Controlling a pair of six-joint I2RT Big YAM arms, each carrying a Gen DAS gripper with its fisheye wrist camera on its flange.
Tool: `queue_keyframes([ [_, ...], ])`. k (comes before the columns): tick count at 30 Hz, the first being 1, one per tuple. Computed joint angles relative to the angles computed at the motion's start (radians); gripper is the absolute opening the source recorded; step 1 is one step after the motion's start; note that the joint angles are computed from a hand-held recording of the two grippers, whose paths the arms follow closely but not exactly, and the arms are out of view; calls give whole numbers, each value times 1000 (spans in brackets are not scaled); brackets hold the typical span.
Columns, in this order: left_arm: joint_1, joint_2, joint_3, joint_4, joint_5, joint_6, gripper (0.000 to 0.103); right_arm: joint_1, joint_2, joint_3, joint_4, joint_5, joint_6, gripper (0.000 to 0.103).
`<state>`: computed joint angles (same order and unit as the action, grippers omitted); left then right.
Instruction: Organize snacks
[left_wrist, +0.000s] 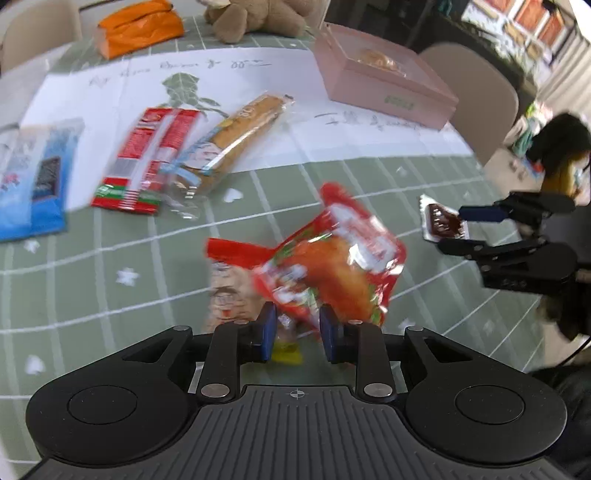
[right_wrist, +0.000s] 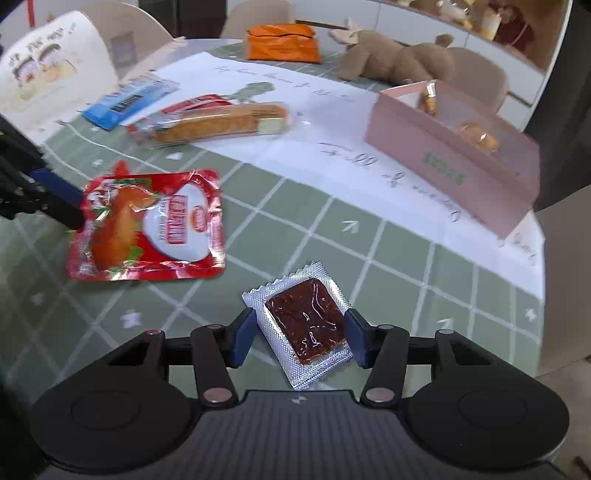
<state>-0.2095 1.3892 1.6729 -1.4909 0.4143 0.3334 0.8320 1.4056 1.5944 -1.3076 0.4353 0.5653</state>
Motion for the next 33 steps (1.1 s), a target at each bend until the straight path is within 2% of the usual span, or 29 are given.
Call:
queue_keyframes([
  [3, -24, 7, -2, 16, 42, -32, 34, -4, 7, 11, -33, 44, 36, 52],
  [5, -36, 24, 7, -4, 80, -46, 34, -7, -10, 9, -21, 36, 59, 53],
  [6, -41, 28, 9, -11, 87, -46, 34, -9, -18, 8, 2, 16, 60, 58],
  [7, -47, 25, 7, -11, 86, -46, 34, -9, -24, 8, 27, -9, 56, 67],
  [9, -46, 20, 10, -6, 74, -51, 34, 0, -28, 10, 89, -51, 35, 76],
  [12, -19, 11, 22, 20, 49, -93, 34, 25, 8, 38, 150, -99, -48, 76],
  [15, 16, 0, 28, 66, -15, -173, 34, 48, 72, 86, 163, -102, -140, 76],
  [18, 51, -3, 31, 76, -64, -213, 34, 52, 126, 125, 156, -105, -190, 77],
  [21, 74, -9, 16, 63, -70, -224, 34, 57, 144, 137, 123, -22, -216, 77],
  [24, 63, -11, -8, 54, -54, -230, 34, 32, 116, 104, 106, 32, -169, 78],
  [28, 10, -13, -42, 67, -39, -245, 34, -3, 97, 92, 28, 136, -67, 77],
  [30, -19, -11, -47, 74, -18, -251, 34, -28, 69, 72, 42, 111, -26, 77],
  [33, -50, -6, -49, 81, -10, -241, 34, -72, 18, 38, 103, 0, 57, 78],
])
